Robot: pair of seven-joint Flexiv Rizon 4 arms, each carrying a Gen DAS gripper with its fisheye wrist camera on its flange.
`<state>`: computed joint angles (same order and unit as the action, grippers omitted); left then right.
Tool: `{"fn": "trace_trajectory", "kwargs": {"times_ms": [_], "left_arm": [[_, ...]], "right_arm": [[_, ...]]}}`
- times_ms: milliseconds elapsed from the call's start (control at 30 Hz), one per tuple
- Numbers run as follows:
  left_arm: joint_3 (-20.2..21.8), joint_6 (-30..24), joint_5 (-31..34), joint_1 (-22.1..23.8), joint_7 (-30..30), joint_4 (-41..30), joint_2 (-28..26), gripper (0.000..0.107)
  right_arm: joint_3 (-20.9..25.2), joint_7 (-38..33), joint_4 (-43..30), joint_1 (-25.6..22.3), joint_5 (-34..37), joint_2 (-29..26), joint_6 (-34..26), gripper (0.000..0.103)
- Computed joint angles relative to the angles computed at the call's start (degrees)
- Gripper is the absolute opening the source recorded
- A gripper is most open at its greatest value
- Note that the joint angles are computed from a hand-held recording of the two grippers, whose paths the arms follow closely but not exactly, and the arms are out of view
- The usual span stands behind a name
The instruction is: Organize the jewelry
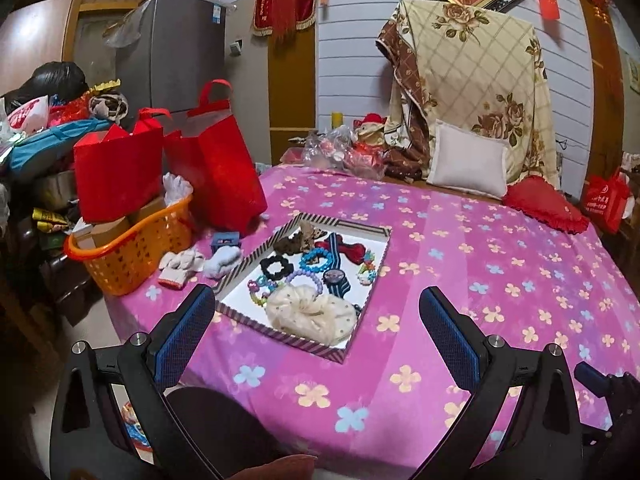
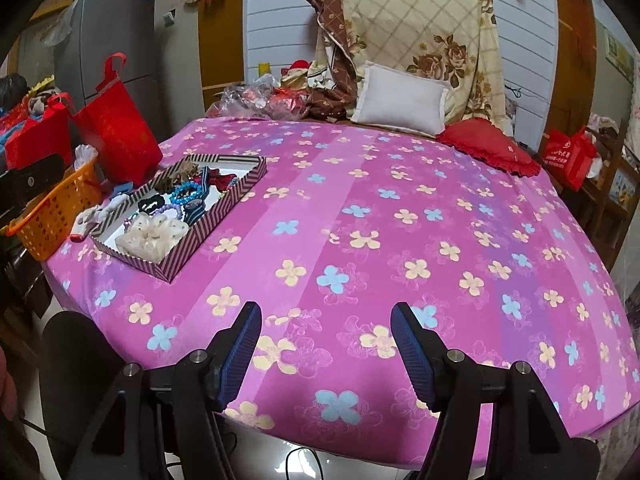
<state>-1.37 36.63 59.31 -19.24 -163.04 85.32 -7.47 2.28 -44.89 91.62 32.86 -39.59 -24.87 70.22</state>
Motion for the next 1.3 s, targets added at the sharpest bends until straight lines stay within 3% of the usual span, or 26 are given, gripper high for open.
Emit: {"fn": "trace_trajectory", "kwargs": {"times_ms": [733, 1300], "left_arm": [[0.4, 0.0, -3.6, 0.1, 1.0, 0.5, -0.8, 0.102], [0.9, 0.0, -6.6, 0.6, 2.9, 0.7, -1.7, 0.102]], "right_arm": [[-1.9, 5.7, 0.7, 0.9, -5.9, 0.0, -0.7, 0.065], [-1.2, 5.6, 0.0, 0.8, -5.8, -0.6, -3.2, 0.065]]}}
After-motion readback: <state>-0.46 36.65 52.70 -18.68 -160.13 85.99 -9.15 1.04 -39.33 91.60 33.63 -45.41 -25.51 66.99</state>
